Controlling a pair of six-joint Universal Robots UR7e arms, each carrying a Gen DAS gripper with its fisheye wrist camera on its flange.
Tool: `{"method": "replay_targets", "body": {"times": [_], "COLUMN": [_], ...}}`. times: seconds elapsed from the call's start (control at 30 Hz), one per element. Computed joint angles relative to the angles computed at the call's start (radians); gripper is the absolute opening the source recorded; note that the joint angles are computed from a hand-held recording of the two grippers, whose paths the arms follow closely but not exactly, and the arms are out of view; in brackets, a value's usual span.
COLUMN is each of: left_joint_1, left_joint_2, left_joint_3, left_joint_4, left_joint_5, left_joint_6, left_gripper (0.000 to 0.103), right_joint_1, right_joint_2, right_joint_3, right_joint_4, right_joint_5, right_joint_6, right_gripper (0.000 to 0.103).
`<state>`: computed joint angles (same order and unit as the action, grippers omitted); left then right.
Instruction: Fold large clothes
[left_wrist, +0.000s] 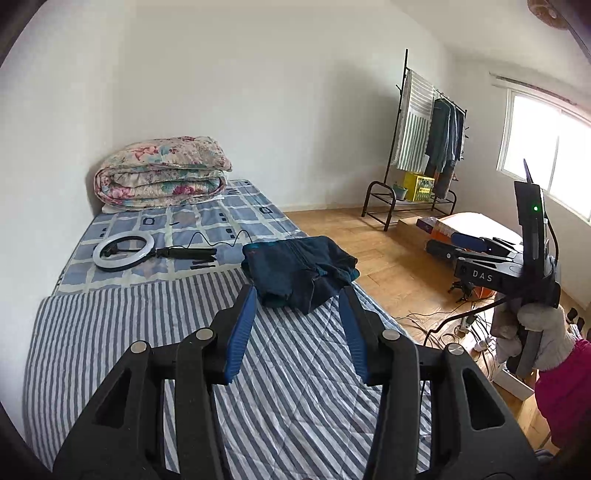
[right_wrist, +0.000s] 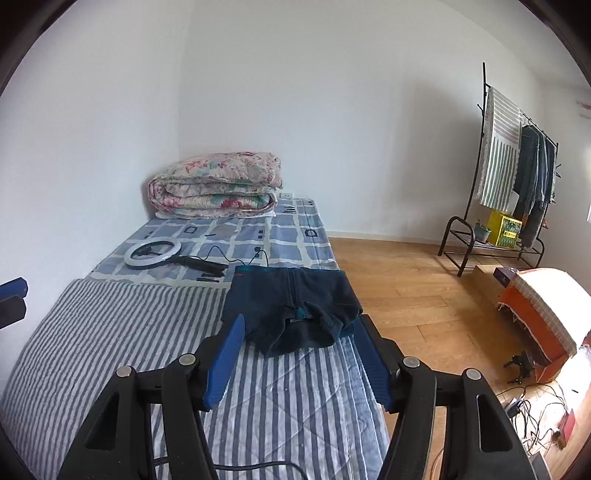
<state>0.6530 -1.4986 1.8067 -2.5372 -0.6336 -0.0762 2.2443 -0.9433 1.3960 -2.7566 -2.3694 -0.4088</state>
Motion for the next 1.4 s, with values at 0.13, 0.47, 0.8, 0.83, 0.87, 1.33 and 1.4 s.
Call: {"method": "replay_targets", "body": {"times": [0.13,0.47,0.8,0.83,0.87,1.33,1.4], "left_joint_1": [-0.107,-0.259,-0.244,-0.243,-0.241,-0.199,-0.204], "left_joint_2": [-0.109,-0.274,-0.275,-0.274,-0.270,-0.243,-0.245], "left_joint_3": [0.085,0.232,0.299,0.300,0.300,0.285,0.290], "left_joint_4": [0.120,0.361,0.334,0.343,0.345,0.441,0.442], "left_joint_5": [0.099,0.207,0.236,0.239,0.243,0.279,0.285], "left_joint_6": [-0.123,-0.386,-0.398,-0.405,-0.403,-0.496,-0.501], "left_gripper": [0.049,0.074,0.094,0.097,0.099,0.103,0.103], "right_joint_1": [0.043,0.121,0.114,0.113,0.113,0.118,0.118], "right_joint_2": [-0.072,-0.175,-0.175,-0.173,-0.169,-0.153,-0.155], "right_joint_3": [0.098,0.325,0.445,0.449,0.452,0.464,0.467], "right_joint_4": [-0.002,-0.113,-0.272,-0.277,-0.288,-0.362,-0.364], "right_joint_5": [-0.006,-0.045,-0.086,-0.091,-0.097,-0.126,-0.126], "right_joint_6": [0.071,0.130,0.101,0.099,0.093,0.059,0.060], "right_gripper": [0.064,0.071,0.087,0.089,0.093,0.103,0.103]}}
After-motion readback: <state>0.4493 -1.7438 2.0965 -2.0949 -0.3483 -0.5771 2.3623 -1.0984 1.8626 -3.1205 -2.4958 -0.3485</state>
